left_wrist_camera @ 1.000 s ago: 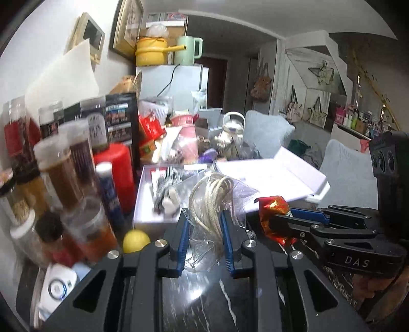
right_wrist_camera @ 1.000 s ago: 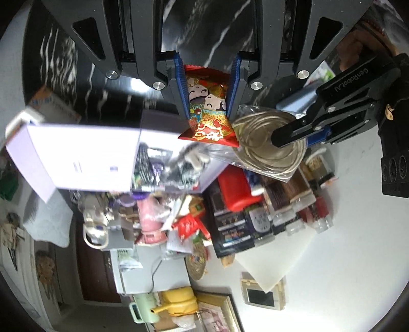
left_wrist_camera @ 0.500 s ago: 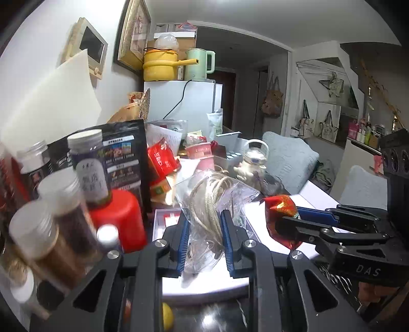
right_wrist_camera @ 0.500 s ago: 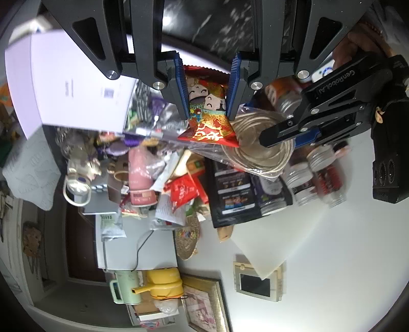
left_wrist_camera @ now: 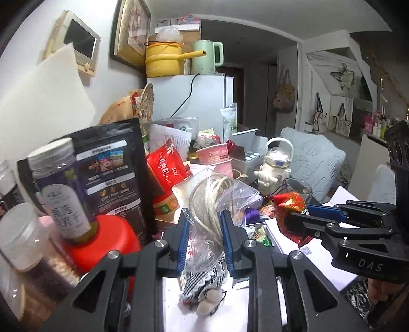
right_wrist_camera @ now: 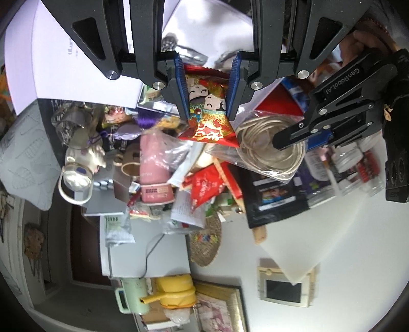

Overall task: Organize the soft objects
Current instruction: 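Lift the cable bag and snack packet with both grippers over the white box, then lower the cable bag and snack packet into the box and open both grippers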

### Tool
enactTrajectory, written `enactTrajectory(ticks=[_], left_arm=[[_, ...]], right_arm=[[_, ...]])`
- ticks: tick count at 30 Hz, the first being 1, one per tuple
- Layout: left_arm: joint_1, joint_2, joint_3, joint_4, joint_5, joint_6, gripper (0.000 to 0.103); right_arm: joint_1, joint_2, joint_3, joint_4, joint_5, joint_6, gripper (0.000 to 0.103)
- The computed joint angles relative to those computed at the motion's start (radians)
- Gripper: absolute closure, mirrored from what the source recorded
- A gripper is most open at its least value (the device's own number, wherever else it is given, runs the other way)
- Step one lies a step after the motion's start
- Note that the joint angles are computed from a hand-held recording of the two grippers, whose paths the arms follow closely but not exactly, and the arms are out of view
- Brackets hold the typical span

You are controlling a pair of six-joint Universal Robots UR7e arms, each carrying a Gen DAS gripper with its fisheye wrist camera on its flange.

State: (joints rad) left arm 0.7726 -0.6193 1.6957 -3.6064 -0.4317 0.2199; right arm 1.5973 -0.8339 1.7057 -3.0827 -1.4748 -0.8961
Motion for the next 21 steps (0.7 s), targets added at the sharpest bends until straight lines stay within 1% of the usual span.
enactTrajectory(ticks=[7, 10, 16, 18, 21], left_arm=[[0.042, 0.031, -0.059, 0.096, -0.008, -0.032, 0.079], [0.056, 0.04, -0.074, 0.152, -0.006, -0.05, 0.079], [0.083, 0.044, -0.085, 0.305, -0.007, -0.147, 0.079], [0.094, 0.035, -0.08, 0.365, -0.019, -0.199, 0.079], [0.105, 0.032, -0.083, 0.42, -0.032, -0.229, 0.079]], right_arm=[[-0.012, 0.052, -0.078, 0.042, -0.023, 0.031, 0.075], [-0.014, 0.074, -0.108, 0.072, -0.051, 0.03, 0.075], [-0.018, 0.102, -0.145, 0.117, -0.096, 0.038, 0.075], [-0.019, 0.107, -0.151, 0.126, -0.105, 0.045, 0.075], [-0.021, 0.116, -0.164, 0.149, -0.117, 0.052, 0.075]])
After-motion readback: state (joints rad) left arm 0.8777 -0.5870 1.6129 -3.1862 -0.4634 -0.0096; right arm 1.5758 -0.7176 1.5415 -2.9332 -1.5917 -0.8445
